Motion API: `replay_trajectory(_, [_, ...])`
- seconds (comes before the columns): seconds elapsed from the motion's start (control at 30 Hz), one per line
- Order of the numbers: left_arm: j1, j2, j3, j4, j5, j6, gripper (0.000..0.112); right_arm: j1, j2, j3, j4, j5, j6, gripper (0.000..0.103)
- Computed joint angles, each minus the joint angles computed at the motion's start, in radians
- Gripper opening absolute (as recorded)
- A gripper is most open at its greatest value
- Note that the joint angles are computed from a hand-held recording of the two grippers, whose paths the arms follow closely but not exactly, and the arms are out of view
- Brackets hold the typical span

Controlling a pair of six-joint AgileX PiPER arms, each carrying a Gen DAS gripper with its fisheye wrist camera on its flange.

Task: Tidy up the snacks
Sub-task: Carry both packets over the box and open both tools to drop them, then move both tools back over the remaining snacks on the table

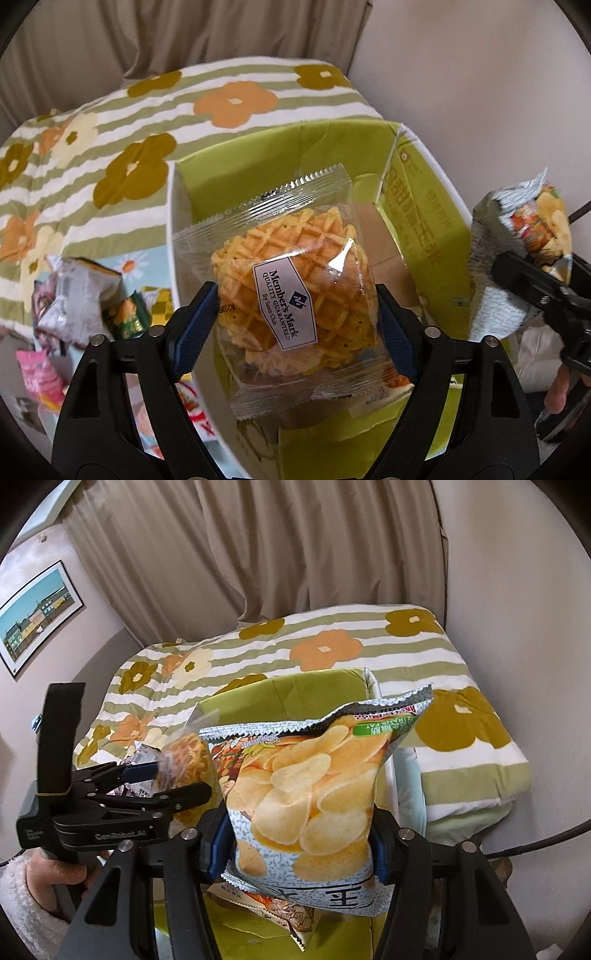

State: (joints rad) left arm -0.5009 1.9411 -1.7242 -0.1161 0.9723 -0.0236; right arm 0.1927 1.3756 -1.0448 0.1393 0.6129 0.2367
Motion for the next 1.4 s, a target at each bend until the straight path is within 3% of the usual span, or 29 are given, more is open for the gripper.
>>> replay_trajectory(0.07, [-0.001,0.041,-0.049,0.005,0.028,0.011,0.098,-0.005,0.011,-0.009,0.0,0.003,0.002,0.055])
replay_trajectory(0.1, [-0.001,0.044,-0.052,0.009,0.026,0.014,0.099,-0.01,0.022,-0.016,0.004,0.002,-0.003,0.055])
replay_trajectory(0.63, [0.065,-0.125,0.16,-0.063,-0.028,0.084,0.099,0.062,0.131,-0.098,-0.105,0.039,0.126,0.057])
replay_trajectory(0.7, [0.067,-0.147,0.177,-0.048,-0.032,0.073,0.099,0.072,0.146,-0.106,-0.137,0.042,0.152,0.065])
replay_trajectory(0.77, [0.071,-0.174,0.201,-0.037,-0.039,0.062,0.099,0.078,0.136,-0.086,-0.149,0.009,0.167,0.097])
replay_trajectory(0.8, [0.075,-0.191,0.22,-0.033,-0.043,0.057,0.099,0.084,0.124,-0.07,-0.167,-0.007,0.183,0.103])
replay_trajectory(0.93, [0.091,-0.251,0.285,-0.031,-0.054,0.045,0.099,0.146,0.063,-0.009,-0.327,-0.018,0.307,0.103])
replay_trajectory(1.13, [0.092,-0.351,0.394,-0.034,-0.085,0.009,0.099,0.14,-0.015,0.036,-0.218,0.046,0.244,0.103])
replay_trajectory(1.4, [0.045,-0.468,0.444,0.043,-0.107,-0.088,0.099,0.208,-0.124,0.056,-0.309,0.071,0.329,0.103])
